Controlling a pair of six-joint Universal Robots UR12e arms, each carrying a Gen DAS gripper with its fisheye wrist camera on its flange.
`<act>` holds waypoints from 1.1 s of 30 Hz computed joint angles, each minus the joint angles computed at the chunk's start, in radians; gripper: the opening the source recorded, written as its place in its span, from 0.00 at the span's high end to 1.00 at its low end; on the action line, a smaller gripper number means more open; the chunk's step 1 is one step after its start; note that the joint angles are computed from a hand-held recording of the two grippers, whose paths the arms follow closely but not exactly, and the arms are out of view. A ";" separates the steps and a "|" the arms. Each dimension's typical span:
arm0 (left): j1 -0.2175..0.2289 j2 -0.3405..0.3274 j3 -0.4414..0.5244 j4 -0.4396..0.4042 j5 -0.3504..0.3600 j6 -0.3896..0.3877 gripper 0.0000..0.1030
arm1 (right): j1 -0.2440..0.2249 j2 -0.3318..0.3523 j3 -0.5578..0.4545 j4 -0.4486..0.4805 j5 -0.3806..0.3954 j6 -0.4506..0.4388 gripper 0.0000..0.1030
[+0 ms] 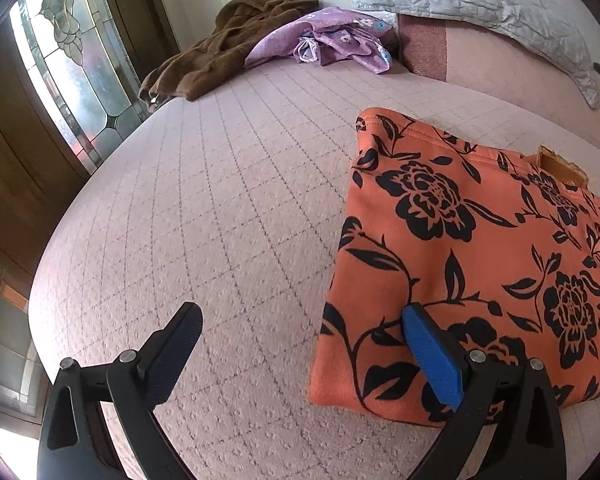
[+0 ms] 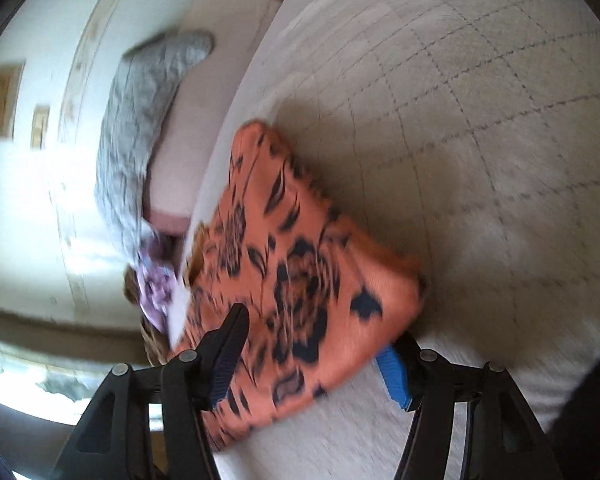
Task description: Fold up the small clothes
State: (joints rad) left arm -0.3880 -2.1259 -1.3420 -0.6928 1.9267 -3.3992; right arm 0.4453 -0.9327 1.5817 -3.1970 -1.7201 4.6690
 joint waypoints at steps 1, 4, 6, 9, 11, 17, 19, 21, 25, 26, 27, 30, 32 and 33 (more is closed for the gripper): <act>0.000 -0.005 0.008 -0.002 0.003 0.006 0.03 | 0.000 0.005 -0.003 -0.007 -0.011 0.012 0.37; 0.004 -0.012 0.026 -0.014 -0.007 0.029 0.03 | 0.002 0.014 -0.025 0.012 -0.054 0.032 0.60; 0.014 -0.013 0.034 -0.028 -0.041 0.046 0.03 | 0.001 0.012 -0.045 0.077 -0.044 0.003 0.72; 0.033 -0.017 0.044 -0.026 -0.087 0.093 0.03 | 0.014 0.003 -0.071 0.143 -0.087 -0.046 0.75; 0.044 -0.020 0.047 -0.010 -0.094 0.114 0.03 | 0.029 -0.002 -0.117 0.214 -0.134 -0.145 0.76; 0.091 -0.019 0.059 -0.091 -0.105 -0.039 0.03 | 0.068 0.057 -0.312 0.250 -0.149 -0.367 0.77; 0.103 -0.015 0.056 -0.106 -0.110 -0.084 0.03 | 0.077 0.086 -0.372 0.255 -0.121 -0.399 0.77; 0.107 -0.012 0.052 -0.108 -0.099 -0.102 0.03 | 0.085 0.129 -0.453 0.273 -0.071 -0.425 0.77; 0.112 0.002 0.031 -0.094 -0.045 -0.130 0.03 | 0.096 0.235 -0.635 0.318 0.046 -0.447 0.77; 0.115 0.005 0.027 -0.096 -0.024 -0.149 0.03 | 0.100 0.269 -0.693 0.335 0.085 -0.449 0.77; 0.120 0.006 0.026 -0.099 -0.016 -0.164 0.03 | 0.102 0.297 -0.740 0.351 0.115 -0.450 0.77; 0.134 0.017 0.009 -0.108 -0.012 -0.220 0.03 | 0.113 0.404 -0.919 0.418 0.221 -0.453 0.77; 0.139 0.022 0.005 -0.118 -0.003 -0.253 0.03 | 0.124 0.469 -1.035 0.493 0.258 -0.464 0.77; 0.141 0.025 0.000 -0.119 0.005 -0.268 0.03 | 0.128 0.499 -1.082 0.517 0.269 -0.470 0.77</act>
